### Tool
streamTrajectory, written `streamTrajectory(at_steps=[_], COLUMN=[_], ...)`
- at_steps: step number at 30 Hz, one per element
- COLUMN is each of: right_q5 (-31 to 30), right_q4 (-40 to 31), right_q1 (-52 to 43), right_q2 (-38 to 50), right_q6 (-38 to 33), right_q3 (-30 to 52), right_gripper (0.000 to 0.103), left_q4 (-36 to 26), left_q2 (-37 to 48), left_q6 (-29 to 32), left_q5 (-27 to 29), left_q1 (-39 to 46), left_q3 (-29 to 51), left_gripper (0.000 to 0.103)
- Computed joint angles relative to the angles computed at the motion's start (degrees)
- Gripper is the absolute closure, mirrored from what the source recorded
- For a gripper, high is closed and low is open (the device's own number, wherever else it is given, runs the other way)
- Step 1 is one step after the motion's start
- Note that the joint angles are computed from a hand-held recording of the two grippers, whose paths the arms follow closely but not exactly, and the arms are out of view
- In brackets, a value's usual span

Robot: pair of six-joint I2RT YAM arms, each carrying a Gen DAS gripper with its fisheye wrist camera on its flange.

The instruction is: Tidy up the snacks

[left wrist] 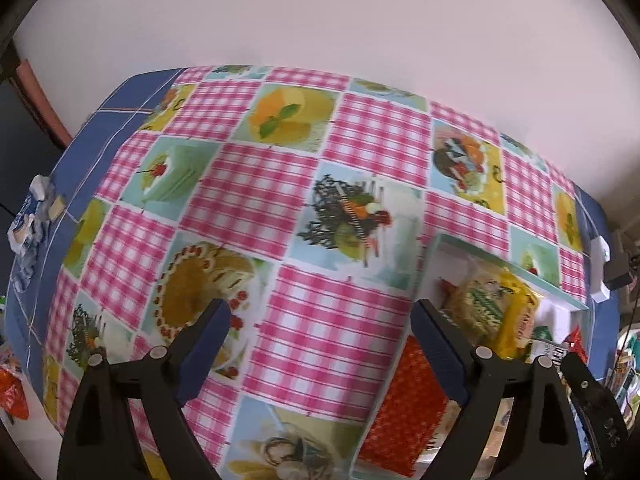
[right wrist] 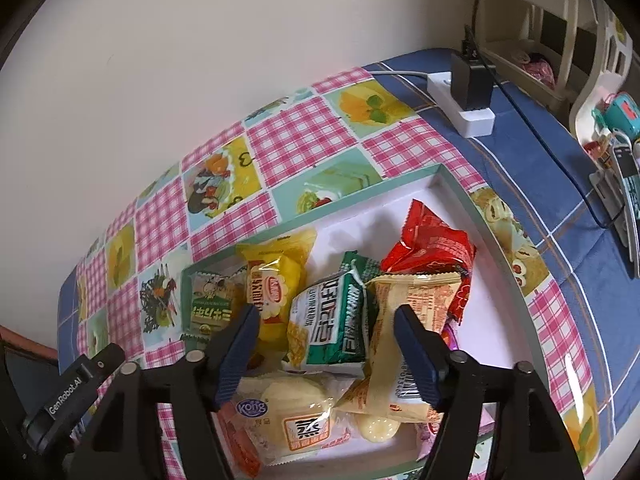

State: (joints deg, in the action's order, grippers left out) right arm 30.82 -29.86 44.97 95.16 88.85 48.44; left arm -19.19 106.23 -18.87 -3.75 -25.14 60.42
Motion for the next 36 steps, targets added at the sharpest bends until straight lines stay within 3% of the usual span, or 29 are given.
streamTrajectory(at_steps=[6, 8, 9, 14, 21, 23, 36], right_q5=[1.79, 2.71, 3.08, 5.25, 5.86, 5.12, 1.91], right_q4=[-2.25, -3.04, -3.37, -8.46, -14.69, -16.77, -19.22], right_q1=[1.46, 2.06, 2.26, 5.22, 10.49, 12.32, 22.37], right_q2=[2.22, 2.54, 2.70, 5.12, 9.73, 11.84, 20.47], right_q6=[-0.88, -0.65, -0.70, 1.15, 5.43, 8.04, 16.90], right_q3=[3.15, 3.93, 4.29, 8.64, 14.09, 15.72, 19.90], right_gripper=[0.000, 0.000, 0.000, 0.000, 0.000, 0.000, 0.000], left_q4=[2.52, 3.25, 3.13, 3.52, 1.12, 0.85, 3.40], left_q2=[-0.47, -0.90, -0.96, -3.10, -8.49, -11.41, -20.12], left_q6=[-0.19, -0.02, 0.31, 1.61, 2.21, 2.05, 5.92], left_q5=[-2.92, -3.98, -4.57, -2.97, -5.96, -4.08, -2.97], left_q1=[1.28, 1.54, 1.68, 2.85, 2.97, 4.37, 9.97], left_q3=[-2.05, -2.67, -2.74, -4.90, -9.37, -12.35, -28.02], left_gripper=[0.010, 0.006, 0.000, 0.000, 0.000, 0.000, 0.000])
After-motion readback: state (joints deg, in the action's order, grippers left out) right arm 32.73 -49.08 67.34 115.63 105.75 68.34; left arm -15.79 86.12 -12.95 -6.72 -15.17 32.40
